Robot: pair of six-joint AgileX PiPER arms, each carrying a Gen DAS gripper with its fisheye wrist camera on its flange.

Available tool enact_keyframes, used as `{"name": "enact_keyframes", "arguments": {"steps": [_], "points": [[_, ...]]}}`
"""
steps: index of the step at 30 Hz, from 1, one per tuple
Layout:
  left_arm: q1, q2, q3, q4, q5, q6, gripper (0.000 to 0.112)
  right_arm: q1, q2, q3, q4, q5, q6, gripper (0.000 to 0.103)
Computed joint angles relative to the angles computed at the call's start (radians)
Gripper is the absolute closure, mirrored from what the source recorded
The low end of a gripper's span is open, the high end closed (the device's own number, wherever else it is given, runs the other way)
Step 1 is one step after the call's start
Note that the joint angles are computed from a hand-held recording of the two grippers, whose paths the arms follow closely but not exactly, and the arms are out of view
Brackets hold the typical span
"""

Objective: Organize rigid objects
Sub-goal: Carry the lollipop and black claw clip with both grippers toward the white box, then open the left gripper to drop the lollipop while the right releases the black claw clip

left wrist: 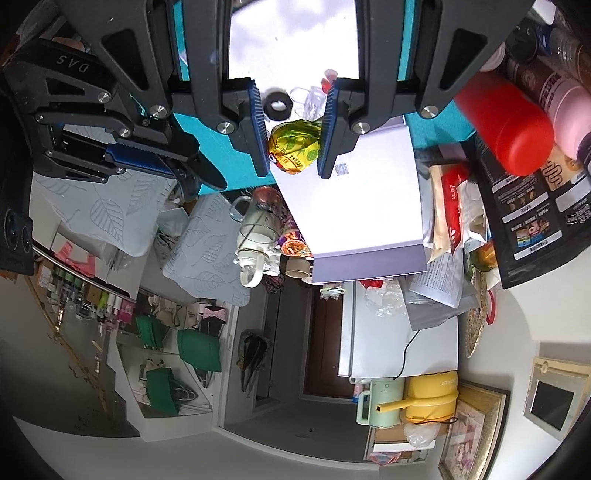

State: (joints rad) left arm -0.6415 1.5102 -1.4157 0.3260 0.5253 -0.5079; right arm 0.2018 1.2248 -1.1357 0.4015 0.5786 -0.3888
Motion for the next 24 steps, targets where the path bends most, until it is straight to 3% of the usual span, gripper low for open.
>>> {"name": "enact_keyframes", "arguments": {"steps": [14,24], "points": [[0.069,0.167,-0.100,-0.033,-0.013,0.045,0.086,-0.051,0.230,-0.115,0.146,-0.050,-0.105,0.083],[0.092,0.289,-0.174,-0.129,0.045,0.147,0.086,-0.052,0.358,-0.175,0.074,-0.013,-0.066,0.083]]}}
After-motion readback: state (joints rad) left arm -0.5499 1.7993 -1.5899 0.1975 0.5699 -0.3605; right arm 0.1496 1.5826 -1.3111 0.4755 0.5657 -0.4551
